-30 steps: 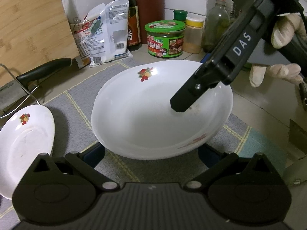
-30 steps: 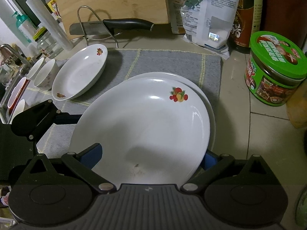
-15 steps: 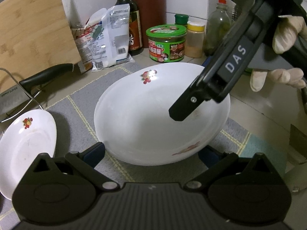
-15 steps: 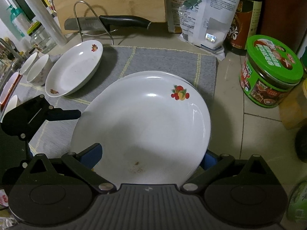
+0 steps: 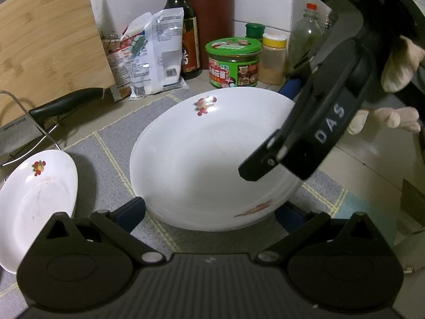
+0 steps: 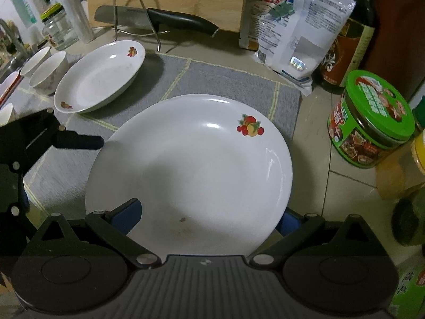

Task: Organize plates and bowls
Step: 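Open the right gripper and release the fruit-decal plate on the stack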

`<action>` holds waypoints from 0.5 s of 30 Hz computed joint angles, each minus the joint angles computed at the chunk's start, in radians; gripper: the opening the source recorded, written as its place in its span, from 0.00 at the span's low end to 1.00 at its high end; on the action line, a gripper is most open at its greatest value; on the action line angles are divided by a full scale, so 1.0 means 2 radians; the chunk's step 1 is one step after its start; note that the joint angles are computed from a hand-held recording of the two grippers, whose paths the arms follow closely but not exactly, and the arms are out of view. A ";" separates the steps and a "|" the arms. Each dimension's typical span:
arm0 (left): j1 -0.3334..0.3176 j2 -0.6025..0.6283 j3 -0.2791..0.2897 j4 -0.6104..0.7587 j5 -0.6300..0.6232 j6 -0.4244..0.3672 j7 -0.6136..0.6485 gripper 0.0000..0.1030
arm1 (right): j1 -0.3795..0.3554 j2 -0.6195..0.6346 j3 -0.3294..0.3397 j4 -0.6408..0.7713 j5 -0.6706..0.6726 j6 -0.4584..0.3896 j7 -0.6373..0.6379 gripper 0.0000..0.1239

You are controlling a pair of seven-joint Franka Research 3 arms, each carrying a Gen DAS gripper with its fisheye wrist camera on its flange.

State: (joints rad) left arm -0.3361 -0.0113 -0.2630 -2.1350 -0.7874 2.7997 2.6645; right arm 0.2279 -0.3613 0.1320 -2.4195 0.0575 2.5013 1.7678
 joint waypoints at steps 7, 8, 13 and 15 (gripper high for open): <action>0.001 0.003 -0.001 0.005 0.003 -0.002 0.000 1.00 | 0.002 -0.006 -0.001 -0.008 0.000 0.007 -0.010 0.83; 0.001 0.002 -0.001 0.005 0.003 -0.003 0.001 1.00 | 0.002 -0.007 0.000 -0.010 -0.001 0.009 -0.012 0.83; 0.003 0.004 -0.002 0.008 0.009 -0.006 -0.005 1.00 | -0.002 -0.012 0.007 -0.015 -0.012 0.013 -0.011 0.83; 0.003 0.004 -0.002 0.009 0.012 -0.009 -0.009 1.00 | -0.007 -0.013 0.014 -0.016 -0.028 0.011 0.000 0.83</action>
State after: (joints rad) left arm -0.3294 -0.0039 -0.2664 -2.1164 -0.7643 2.7809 2.6474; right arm 0.2129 -0.3876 0.1609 -2.4509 0.0019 2.5226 1.7686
